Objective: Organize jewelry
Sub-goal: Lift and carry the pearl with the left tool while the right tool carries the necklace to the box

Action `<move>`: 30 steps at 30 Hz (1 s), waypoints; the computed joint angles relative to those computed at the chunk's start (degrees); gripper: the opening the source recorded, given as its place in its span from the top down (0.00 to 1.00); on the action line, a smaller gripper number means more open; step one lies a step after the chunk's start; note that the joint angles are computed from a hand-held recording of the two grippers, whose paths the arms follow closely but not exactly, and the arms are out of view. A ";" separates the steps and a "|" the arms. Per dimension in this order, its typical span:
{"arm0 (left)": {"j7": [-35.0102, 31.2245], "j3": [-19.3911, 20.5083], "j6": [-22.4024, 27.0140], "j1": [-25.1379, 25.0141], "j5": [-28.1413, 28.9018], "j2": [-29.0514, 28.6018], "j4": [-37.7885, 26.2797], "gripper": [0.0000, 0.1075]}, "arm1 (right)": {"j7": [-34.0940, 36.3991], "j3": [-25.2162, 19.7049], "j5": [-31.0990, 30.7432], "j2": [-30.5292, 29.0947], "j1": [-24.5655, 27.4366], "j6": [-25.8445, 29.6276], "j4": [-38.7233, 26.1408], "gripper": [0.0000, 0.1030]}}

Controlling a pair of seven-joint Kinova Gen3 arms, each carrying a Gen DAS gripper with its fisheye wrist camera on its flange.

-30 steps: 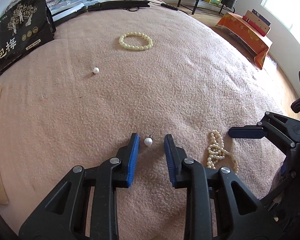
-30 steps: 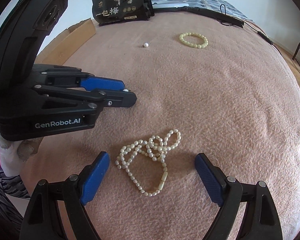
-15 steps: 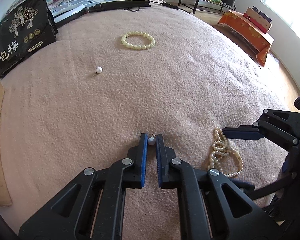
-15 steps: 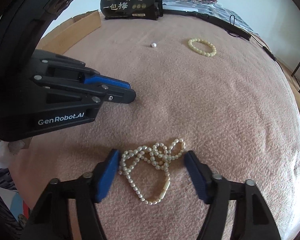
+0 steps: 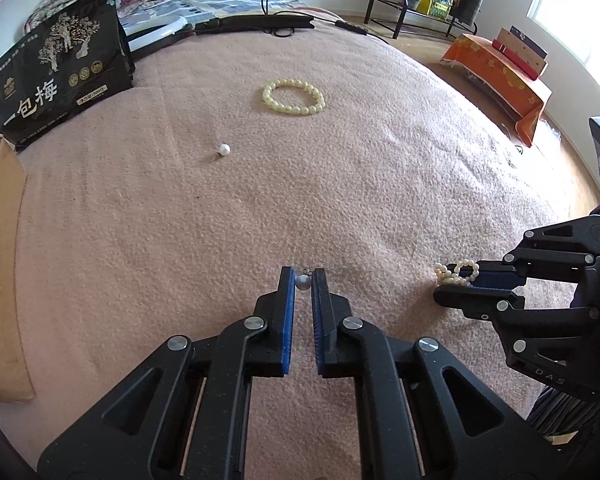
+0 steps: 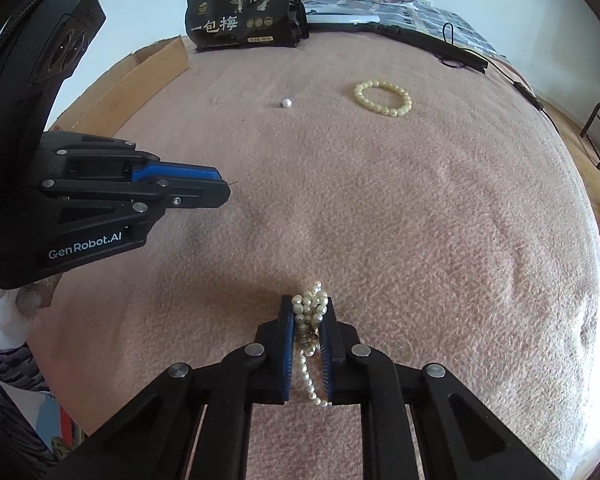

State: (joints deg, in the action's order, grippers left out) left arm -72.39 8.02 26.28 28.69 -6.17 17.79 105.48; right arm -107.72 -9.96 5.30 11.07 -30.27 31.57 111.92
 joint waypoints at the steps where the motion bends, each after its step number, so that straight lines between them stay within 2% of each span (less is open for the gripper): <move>1: -0.01 -0.01 -0.13 -0.19 0.18 -0.35 0.17 0.94 | -0.08 -0.01 0.05 -0.18 -0.08 0.02 -0.04 0.91; 18: -1.19 0.38 -2.85 -7.07 4.53 -8.91 4.78 0.94 | -2.38 -0.57 0.57 -4.80 0.59 -0.27 -3.15 0.92; 30: -4.35 -0.57 -2.82 -13.57 7.92 -16.22 8.51 0.94 | -2.51 -1.72 0.98 -2.72 -1.77 0.05 -9.94 0.92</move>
State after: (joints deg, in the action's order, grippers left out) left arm -76.74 7.45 23.46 15.12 1.75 1.58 113.98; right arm -110.23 -11.68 6.27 8.35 -32.04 31.62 101.98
